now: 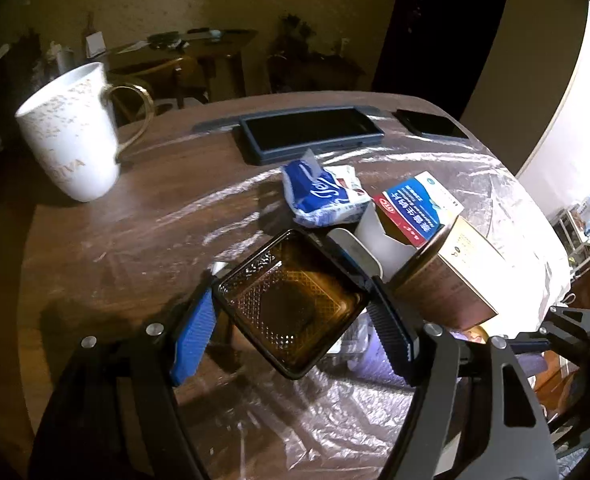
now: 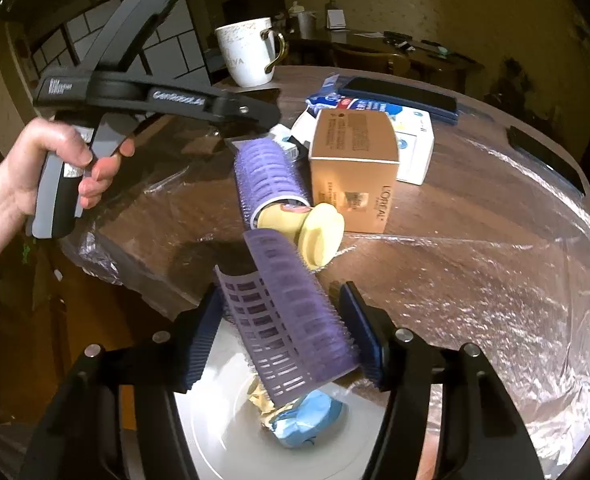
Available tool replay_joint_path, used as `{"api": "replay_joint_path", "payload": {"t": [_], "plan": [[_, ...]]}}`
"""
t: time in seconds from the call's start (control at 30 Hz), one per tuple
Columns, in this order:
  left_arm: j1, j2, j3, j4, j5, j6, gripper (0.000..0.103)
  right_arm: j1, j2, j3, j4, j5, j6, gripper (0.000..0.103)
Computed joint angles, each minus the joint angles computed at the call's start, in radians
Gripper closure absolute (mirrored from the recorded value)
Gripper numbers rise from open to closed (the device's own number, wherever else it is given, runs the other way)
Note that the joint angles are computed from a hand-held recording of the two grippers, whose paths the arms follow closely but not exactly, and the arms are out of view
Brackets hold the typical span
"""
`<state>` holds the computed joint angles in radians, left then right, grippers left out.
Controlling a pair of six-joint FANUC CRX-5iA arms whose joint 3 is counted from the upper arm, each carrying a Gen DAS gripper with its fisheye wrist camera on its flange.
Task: Collect trash
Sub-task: 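Carry the purple curler and brown tray over the white bin with both tools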
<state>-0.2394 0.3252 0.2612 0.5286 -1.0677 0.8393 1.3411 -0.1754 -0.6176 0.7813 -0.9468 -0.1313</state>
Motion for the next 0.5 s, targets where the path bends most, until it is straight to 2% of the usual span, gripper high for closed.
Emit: {"api": "replay_joint_path", "payload": {"t": [0.5], "plan": [[0.020, -0.065, -0.078, 0.040, 0.055, 0.005, 0.029, 0.035, -0.056, -0.028, 0.034, -0.072, -0.099, 0.044]]}}
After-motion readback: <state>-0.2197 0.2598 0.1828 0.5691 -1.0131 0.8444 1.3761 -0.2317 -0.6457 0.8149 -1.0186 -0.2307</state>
